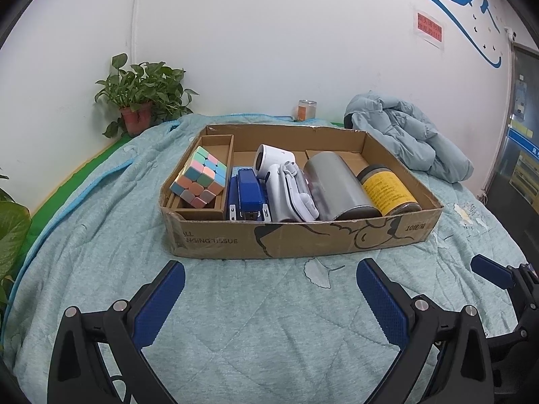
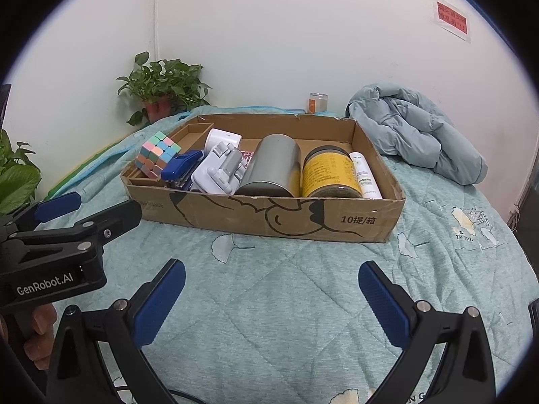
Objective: Organize rigid objects
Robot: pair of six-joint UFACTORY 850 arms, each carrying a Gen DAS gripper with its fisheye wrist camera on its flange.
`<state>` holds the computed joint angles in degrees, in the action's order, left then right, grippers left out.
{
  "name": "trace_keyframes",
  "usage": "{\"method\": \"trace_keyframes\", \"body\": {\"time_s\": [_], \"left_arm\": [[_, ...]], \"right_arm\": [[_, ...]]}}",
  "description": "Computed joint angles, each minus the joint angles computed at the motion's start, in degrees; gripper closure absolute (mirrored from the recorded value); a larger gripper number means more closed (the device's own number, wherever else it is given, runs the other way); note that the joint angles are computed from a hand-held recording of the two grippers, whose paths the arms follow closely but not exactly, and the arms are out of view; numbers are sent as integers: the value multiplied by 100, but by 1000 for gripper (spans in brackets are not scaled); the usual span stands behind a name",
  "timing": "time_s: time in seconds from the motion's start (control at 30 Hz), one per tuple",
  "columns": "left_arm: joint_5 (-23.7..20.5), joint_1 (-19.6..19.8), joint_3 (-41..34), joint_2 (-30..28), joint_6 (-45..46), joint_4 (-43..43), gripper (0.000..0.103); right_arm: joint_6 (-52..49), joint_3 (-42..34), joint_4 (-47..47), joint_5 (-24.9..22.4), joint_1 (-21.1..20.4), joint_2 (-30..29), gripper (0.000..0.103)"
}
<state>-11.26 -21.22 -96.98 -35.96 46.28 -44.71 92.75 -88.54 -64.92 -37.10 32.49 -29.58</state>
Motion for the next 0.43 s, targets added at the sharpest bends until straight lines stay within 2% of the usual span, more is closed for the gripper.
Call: {"method": "trace_keyframes", "body": {"time_s": [0.3,0.37,0.43], "left_arm": [[-29,58,-93,-70,560,-561,0],[-102,75,-171,-119,418,-437,0],[-174,108,-227,-154,620,-670,0]], "right_arm": [[-81,-103,21,-109,-7,-61,1],[-87,-114,1,-89,-15,-74,1],[-4,-110,-88,-68,-24,-83,1]]}}
